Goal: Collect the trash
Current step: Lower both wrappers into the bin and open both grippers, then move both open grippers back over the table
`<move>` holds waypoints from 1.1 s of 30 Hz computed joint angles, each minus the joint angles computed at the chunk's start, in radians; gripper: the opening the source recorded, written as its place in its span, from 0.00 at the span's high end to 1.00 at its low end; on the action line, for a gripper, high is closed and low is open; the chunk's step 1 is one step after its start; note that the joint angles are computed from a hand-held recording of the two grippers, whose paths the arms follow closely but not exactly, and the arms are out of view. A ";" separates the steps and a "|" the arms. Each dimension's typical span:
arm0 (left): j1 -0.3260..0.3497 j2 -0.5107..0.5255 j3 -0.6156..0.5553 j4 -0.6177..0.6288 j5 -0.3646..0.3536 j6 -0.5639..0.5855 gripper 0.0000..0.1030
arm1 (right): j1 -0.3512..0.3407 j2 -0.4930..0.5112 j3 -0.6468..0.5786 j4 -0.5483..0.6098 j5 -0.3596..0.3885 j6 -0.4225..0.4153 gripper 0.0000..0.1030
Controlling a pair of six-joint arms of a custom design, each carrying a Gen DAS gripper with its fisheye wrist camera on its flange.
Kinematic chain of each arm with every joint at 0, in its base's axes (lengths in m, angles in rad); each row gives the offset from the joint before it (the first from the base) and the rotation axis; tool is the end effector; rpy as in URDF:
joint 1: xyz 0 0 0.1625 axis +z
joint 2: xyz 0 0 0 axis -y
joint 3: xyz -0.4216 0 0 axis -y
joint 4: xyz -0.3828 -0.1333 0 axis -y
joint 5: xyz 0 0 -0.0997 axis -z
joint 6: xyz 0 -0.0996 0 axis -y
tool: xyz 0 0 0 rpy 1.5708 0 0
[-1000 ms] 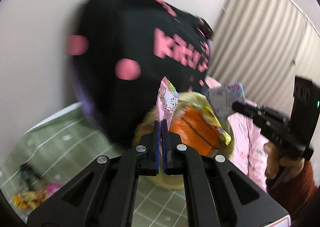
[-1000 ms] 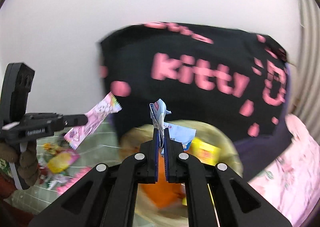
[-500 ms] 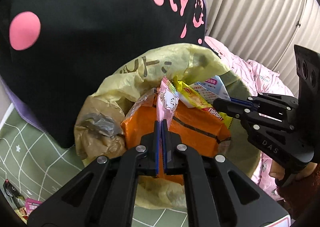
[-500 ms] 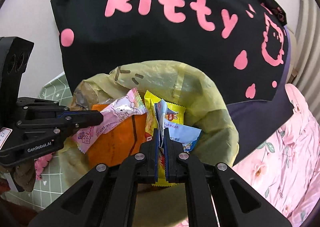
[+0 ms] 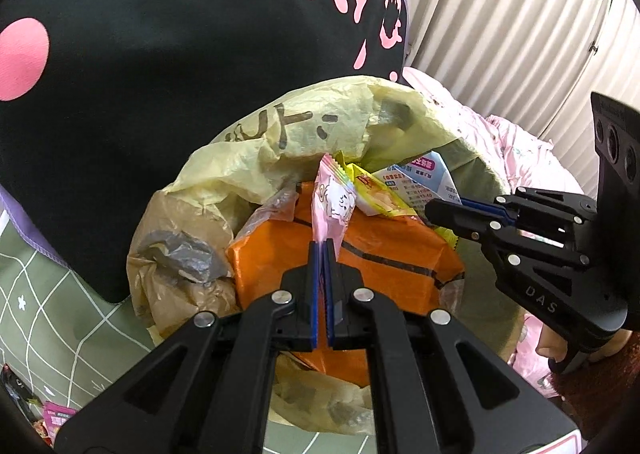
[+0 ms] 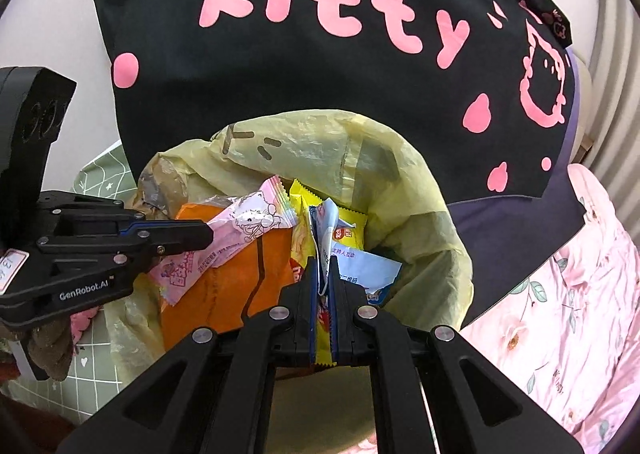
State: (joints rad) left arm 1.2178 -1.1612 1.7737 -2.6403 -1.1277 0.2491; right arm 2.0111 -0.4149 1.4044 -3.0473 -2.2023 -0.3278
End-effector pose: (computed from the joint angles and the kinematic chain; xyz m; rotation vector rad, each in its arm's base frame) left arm -0.0458 -0.6335 0.2924 0.6539 2.5748 -0.6472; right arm 0.3750 -0.6212 -0.0119 0.7377 -2.3590 0.6563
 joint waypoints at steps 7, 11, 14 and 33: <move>0.004 -0.023 0.001 0.026 -0.041 -0.012 0.96 | 0.010 -0.013 0.026 -0.028 -0.013 0.013 0.94; 0.006 -0.055 0.018 0.010 -0.081 -0.016 0.80 | 0.015 -0.017 0.035 -0.046 -0.035 0.031 0.91; 0.002 -0.097 0.048 -0.014 -0.077 -0.034 0.67 | 0.021 -0.018 0.041 -0.064 -0.047 0.030 0.71; 0.122 -0.502 0.386 -0.375 0.250 -0.058 0.61 | 0.135 0.132 -0.102 -0.198 0.143 -0.100 0.45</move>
State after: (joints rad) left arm 1.3396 -1.6636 2.1598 -3.0151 -0.8775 0.1915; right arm 2.1459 -0.2825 1.3021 -3.2455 -2.0595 -0.4281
